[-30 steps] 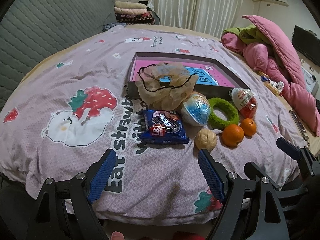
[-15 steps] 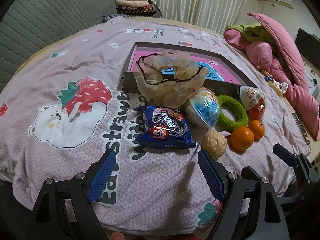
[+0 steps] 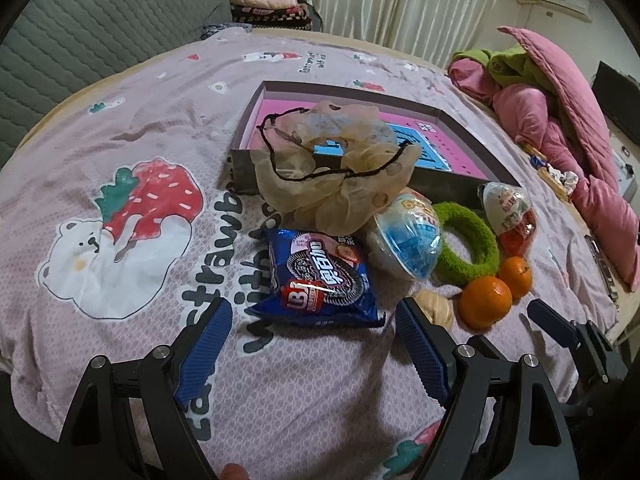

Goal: Organize objects
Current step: 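Close the left tool on the Oreo packet while the right tool grasps the orange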

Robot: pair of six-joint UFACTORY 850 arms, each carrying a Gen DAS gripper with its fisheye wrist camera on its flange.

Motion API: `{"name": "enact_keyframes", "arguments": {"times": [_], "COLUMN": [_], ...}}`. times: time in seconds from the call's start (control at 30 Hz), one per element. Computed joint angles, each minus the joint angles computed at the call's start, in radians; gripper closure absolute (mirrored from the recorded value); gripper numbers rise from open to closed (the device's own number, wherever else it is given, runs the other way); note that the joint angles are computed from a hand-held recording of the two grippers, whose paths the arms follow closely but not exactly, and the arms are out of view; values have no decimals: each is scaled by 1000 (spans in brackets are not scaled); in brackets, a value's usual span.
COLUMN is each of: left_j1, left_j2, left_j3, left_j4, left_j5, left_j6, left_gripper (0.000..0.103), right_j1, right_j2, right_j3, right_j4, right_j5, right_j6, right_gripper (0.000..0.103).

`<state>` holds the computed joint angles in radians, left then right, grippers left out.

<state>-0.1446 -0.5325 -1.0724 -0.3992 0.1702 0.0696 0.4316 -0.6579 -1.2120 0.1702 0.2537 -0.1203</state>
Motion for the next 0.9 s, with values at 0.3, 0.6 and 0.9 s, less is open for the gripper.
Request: {"name": "enact_keyframes", "arguments": {"times": [0.3, 0.6, 0.9], "left_j1": [6, 5, 5], "left_j2": [-39, -72, -89], "left_j3": [-51, -86, -107], "left_j4": [-158, -314, -424], "left_j5": [-18, -11, -7], "left_j6": [156, 321, 446], "left_gripper": [18, 18, 18], "right_j1": [1, 17, 15], "right_j2": [-13, -33, -56], "right_j3": [-17, -46, -71], "right_j4": [-8, 88, 13], "right_j5": [-6, 14, -9], "right_j6": [4, -116, -61], "right_gripper": [25, 39, 55]}}
